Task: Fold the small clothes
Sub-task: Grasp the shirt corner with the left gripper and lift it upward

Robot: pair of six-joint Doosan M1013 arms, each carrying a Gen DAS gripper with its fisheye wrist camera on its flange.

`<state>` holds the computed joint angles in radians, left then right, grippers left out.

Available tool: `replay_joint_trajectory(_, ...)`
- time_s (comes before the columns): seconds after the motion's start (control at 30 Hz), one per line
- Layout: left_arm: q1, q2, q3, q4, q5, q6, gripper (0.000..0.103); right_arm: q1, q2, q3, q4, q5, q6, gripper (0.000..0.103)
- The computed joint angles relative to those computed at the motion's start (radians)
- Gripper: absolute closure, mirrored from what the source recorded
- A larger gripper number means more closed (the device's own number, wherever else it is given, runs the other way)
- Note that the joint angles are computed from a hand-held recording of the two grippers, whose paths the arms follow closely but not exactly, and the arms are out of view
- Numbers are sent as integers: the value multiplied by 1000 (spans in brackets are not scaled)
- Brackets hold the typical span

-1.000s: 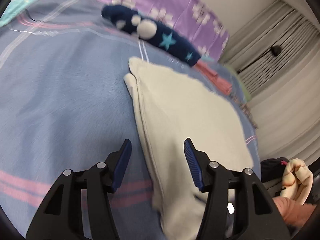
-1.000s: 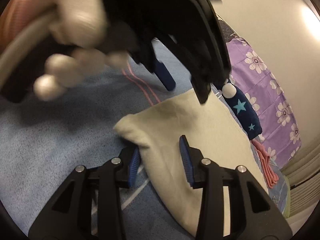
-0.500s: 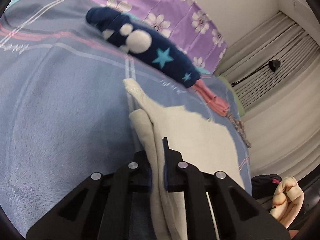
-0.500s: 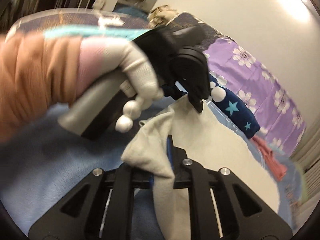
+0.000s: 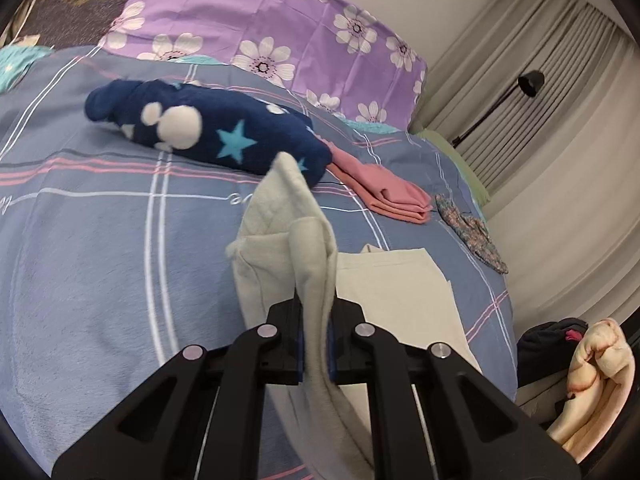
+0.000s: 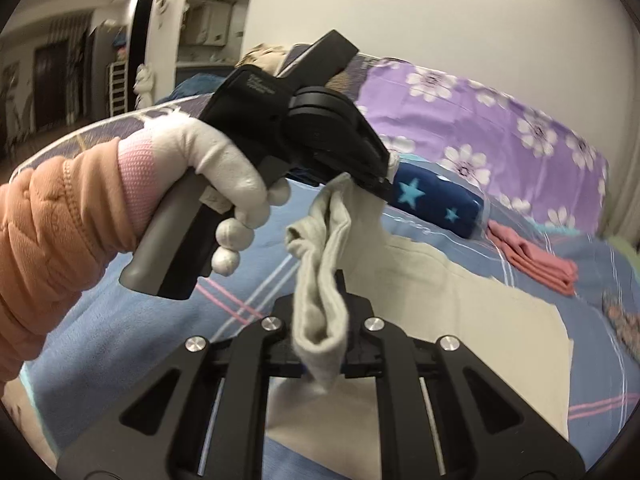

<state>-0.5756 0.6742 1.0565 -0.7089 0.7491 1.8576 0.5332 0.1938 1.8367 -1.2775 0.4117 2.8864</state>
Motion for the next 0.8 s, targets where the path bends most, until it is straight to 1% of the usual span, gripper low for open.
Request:
replay_joint_trajectory(0.13, -30, 8, -41, 85, 6, -73, 95, -25, -39, 38, -41, -28, 95, 96)
replay_joint_trajectory(0.2, -48, 9, -54, 117, -4, -102, 95, -38, -64, 65, -81, -49, 168, 97)
replay_joint_trajectory(0.3, -74, 12, -72, 166, -18, -146, 95, -54, -90, 93, -124, -62, 240, 98)
replay_joint_trajectory(0.4, -101, 21, -98, 214, -18, -195, 95, -84, -123, 130, -174, -84, 324, 98)
replay_joint_trajectory(0.5, -130, 40, -138, 270, -3, -242, 95, -109, -148, 160, -210, -99, 395, 98)
replay_joint_trajectory(0.67, -177, 89, -218, 348, 37, -309, 95, -173, -199, 225, -248, -146, 518, 98)
replay_joint_trajectory(0.8, -213, 131, -280, 398, 74, -337, 95, -217, -227, 270, -222, -162, 548, 98)
